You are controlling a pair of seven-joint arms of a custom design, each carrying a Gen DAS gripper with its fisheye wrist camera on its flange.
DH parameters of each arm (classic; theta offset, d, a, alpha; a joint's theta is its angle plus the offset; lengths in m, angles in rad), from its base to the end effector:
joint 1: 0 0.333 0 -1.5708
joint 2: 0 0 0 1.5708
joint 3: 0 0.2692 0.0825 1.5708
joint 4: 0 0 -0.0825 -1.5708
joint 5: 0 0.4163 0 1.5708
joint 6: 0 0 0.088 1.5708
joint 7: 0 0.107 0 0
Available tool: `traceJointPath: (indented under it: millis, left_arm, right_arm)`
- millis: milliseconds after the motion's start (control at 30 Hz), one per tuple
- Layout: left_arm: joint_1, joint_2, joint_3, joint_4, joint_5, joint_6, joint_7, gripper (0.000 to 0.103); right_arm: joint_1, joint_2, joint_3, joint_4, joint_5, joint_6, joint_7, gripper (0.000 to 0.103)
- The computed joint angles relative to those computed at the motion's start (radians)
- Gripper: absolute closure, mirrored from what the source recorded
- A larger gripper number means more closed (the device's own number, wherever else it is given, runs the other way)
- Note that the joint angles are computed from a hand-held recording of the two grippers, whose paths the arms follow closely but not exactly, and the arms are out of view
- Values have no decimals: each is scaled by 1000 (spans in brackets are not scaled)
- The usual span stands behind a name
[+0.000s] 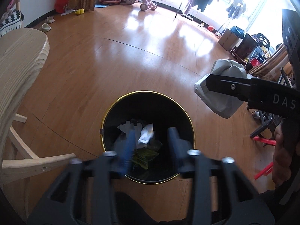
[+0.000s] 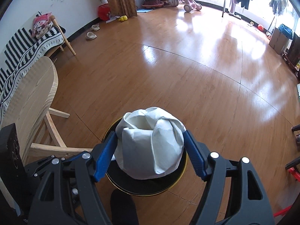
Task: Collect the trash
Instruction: 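Open the left tool over the bin while the right tool drops the paper ball, then move both tools back to the table toward the booklet box and red ribbon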
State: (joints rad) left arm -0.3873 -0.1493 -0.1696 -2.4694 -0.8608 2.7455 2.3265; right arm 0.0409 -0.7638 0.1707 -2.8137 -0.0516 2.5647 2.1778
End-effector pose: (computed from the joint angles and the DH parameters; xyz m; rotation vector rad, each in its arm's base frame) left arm 0.4559 -0.2466 0.3167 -1.4158 2.6259 -0.9360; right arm 0.4035 0.0774 0.4123 -1.5181 2.2306 -0.4668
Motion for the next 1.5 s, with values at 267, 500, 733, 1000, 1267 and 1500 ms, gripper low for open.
traceJointPath:
  millis: [267,500,733,1000,1267,1500]
  left_arm:
    - [-20,-70,28,-47,-23,37,32,30]
    - [-47,-172,87,-109,-31,41,54,24]
    - [-59,-273,156,-170,9,56,28,14]
    - [-16,-419,236,-256,147,74,-64,11]
    - [195,-591,289,-333,376,49,-232,9]
    - [476,-605,372,-305,572,29,-368,7]
  right_arm:
    - [8,15,-3,13,4,-5,-1,32]
    - [12,30,0,29,0,-7,-11,31]
    - [1,51,41,65,-44,-27,41,17]
    - [36,108,64,136,-80,-21,92,15]
    - [122,314,131,350,-149,37,129,15]
    - [247,641,184,701,-276,59,163,15]
